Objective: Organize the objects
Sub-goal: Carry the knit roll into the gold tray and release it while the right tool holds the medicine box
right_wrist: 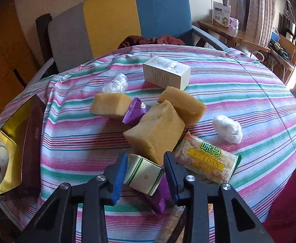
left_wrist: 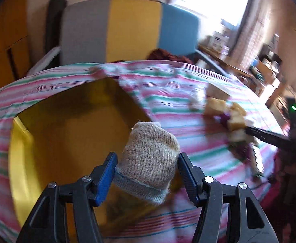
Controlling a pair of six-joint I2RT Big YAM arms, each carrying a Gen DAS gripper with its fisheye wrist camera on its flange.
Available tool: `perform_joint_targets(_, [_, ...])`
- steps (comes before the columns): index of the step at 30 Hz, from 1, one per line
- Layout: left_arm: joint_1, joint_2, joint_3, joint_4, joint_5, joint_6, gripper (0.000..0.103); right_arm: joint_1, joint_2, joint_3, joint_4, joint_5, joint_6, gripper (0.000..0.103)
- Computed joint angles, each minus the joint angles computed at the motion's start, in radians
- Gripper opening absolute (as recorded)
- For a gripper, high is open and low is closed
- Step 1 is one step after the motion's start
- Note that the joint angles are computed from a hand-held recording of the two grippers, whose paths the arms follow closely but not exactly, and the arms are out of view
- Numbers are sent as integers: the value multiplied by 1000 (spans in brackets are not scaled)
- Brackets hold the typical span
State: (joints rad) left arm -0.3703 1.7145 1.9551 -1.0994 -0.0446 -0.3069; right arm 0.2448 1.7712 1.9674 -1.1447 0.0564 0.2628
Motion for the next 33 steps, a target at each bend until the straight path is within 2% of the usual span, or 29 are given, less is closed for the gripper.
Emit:
perform_joint_targets(5, [129,17,2,-38,-54,-73,62,2,-6,-6,18,-16,-12,35])
perform_joint_targets(10, [210,91,71,-77,-84,-91,63,5,-11,-15,30,-30,-17,35])
perform_joint_targets(18, [241,196,181,-88,-185,-71,63,7,-3,-6,23,-36,-26,35])
perform_joint_targets(20, [242,211,211,-109,-194,-71,62,7,0,-3,18,-35,-28,35])
perform_joint_targets(24, [237,142,135,-44,-199,-85,66,6,-3,-6,27,-40,-32,35])
perform_joint_targets(29, [207,-23,-68,51,-223,-101,70,8,-18,-21,55,-39,-33,35])
perform_joint_targets(33, [177,-135,-208,91,-223,-115,70,6,-42,-44,97,-67,-23,35])
